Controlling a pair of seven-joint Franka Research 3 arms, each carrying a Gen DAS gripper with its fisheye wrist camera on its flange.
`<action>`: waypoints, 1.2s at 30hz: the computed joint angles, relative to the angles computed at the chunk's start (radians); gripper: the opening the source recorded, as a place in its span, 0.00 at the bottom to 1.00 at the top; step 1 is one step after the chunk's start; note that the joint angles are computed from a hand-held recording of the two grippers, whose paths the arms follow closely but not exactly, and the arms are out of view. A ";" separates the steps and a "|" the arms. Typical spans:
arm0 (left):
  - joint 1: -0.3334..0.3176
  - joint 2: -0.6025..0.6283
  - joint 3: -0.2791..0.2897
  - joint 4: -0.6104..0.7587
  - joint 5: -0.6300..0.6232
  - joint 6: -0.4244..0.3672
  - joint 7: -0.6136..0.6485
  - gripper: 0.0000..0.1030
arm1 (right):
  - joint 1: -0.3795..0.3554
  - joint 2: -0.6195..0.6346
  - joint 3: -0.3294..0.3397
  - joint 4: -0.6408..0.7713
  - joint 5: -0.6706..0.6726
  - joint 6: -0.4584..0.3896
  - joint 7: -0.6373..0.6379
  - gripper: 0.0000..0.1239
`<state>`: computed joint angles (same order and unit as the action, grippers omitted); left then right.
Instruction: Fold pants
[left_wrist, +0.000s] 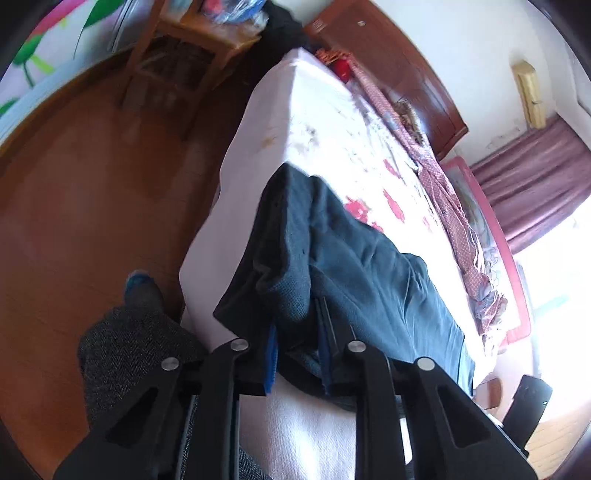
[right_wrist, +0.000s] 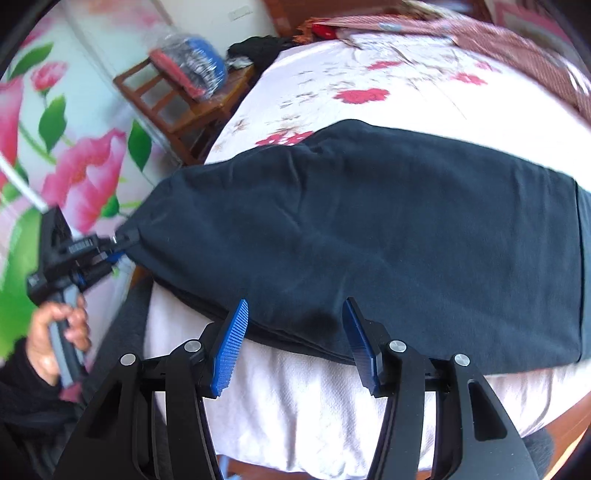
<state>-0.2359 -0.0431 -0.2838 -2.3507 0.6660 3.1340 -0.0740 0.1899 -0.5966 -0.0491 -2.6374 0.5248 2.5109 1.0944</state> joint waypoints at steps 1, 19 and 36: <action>0.014 -0.011 -0.016 0.016 0.082 -0.027 -0.050 0.16 | 0.014 -0.001 -0.009 -0.002 0.014 0.004 -0.018 0.43; -0.026 -0.109 -0.055 0.085 -0.119 -0.492 0.134 0.59 | 0.093 0.110 -0.080 0.037 0.235 0.145 -0.102 0.55; -0.226 0.371 -0.175 0.642 -0.255 -0.394 0.819 0.90 | -0.405 0.172 -0.390 0.093 0.623 0.163 -0.006 0.57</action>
